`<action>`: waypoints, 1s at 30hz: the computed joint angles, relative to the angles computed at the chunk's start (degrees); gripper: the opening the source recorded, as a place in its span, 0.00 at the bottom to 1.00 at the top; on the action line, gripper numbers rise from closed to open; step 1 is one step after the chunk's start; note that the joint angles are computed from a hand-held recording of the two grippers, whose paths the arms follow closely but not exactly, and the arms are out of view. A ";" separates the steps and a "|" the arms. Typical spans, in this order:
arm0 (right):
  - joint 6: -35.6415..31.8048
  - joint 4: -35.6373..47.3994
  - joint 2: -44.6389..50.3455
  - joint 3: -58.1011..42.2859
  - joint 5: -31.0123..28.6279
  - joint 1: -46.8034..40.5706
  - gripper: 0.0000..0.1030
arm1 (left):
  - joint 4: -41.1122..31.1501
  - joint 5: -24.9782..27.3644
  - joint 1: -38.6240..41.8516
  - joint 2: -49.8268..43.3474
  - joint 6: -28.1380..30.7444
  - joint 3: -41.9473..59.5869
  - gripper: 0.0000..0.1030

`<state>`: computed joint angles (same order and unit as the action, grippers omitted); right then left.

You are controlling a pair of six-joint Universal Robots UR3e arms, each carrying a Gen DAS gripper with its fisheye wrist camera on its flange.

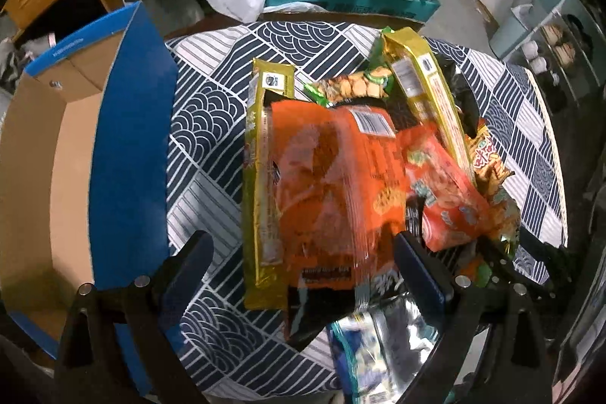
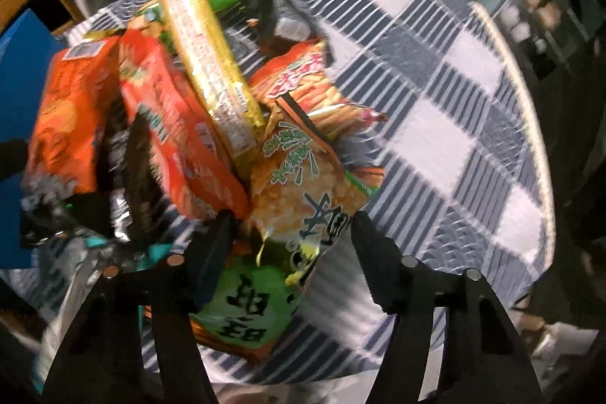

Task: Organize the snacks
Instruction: 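Grasp the orange chip bag with the left tool while the right grasps the green-orange bag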

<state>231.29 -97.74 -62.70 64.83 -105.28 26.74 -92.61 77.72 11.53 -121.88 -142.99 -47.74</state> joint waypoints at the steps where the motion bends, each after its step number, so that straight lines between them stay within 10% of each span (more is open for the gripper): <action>1: 0.32 0.34 -0.23 0.10 -0.40 -0.04 0.59 | 0.05 0.11 -0.30 -0.44 -0.93 0.36 0.94; 15: 2.44 -4.14 -2.22 6.91 2.91 -2.14 0.64 | 3.99 3.66 -5.02 -2.72 -2.44 -2.03 0.93; 24: 1.54 -6.09 -5.07 9.87 2.20 -2.58 0.43 | 0.42 -2.74 -2.18 -2.88 0.64 -0.68 0.50; 30: 1.19 -5.40 -7.18 9.41 0.02 -2.01 0.36 | 1.46 -3.52 -1.42 -0.60 2.73 -2.80 0.43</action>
<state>232.48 -103.14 -69.88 74.24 -105.26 24.73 -91.14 74.19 10.12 -122.48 -140.26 -50.54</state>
